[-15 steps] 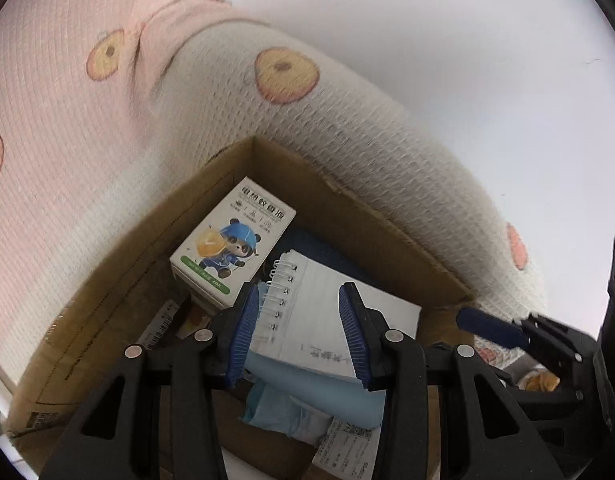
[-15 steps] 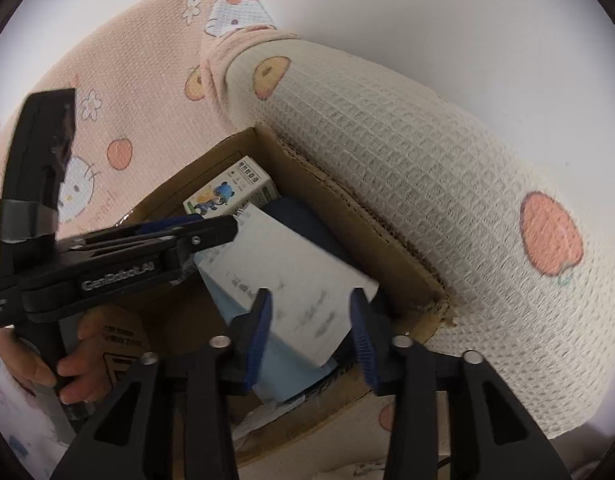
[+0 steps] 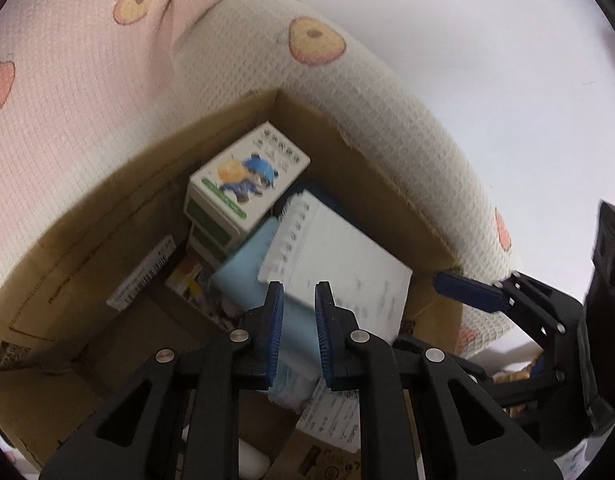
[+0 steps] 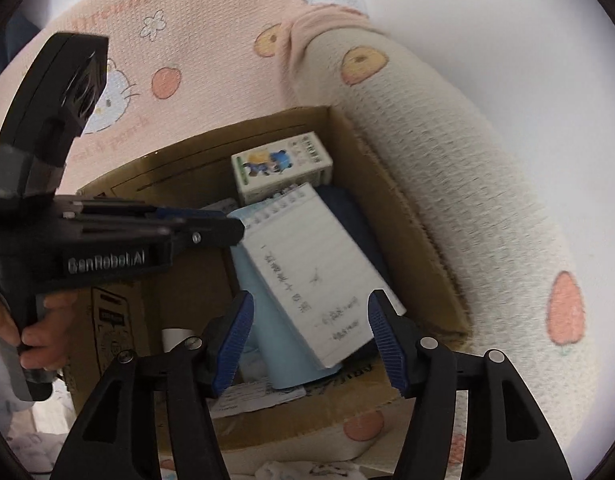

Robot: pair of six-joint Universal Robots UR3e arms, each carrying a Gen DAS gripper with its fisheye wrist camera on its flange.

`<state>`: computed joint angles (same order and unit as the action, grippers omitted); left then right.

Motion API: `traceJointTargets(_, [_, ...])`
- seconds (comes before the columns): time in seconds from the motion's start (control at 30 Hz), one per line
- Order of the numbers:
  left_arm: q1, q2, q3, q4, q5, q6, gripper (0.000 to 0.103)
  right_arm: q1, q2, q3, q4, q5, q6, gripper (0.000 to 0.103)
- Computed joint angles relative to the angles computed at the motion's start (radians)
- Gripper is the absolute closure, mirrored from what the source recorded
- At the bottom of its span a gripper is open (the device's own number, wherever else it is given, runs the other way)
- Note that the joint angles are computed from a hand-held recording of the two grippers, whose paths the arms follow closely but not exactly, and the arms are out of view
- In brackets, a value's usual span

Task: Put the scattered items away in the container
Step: 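Lower the notepad into the box and open the right gripper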

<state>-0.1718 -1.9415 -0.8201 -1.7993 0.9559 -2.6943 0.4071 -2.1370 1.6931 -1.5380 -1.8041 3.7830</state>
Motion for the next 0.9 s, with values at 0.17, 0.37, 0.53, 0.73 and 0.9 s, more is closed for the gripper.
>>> traceJointTargets(0.17, [-0.003,-0.037,0.042,-0.043,0.011,0.009,0.085,-0.076,-0.033,0.063,-0.001,0.08,-0.061,0.046])
traceJointTargets(0.37, [-0.007,-0.067,0.051,-0.044,-0.029,-0.013,0.085,-0.05,0.019,0.082,-0.004,0.055,-0.089,0.046])
traceJointTargets(0.53, [-0.02,-0.106,0.091,-0.061,-0.034,-0.022,0.085,-0.014,0.064,0.084,0.011,-0.019,-0.069,0.046])
traceJointTargets(0.73, [-0.027,-0.112,0.086,-0.067,-0.041,-0.011,0.085,0.021,0.077,0.082,0.042,-0.095,-0.008,0.045])
traceJointTargets(0.9, [-0.037,-0.071,0.048,-0.021,-0.003,-0.009,0.085,0.051,0.063,0.067,0.049,-0.092,0.059,0.045])
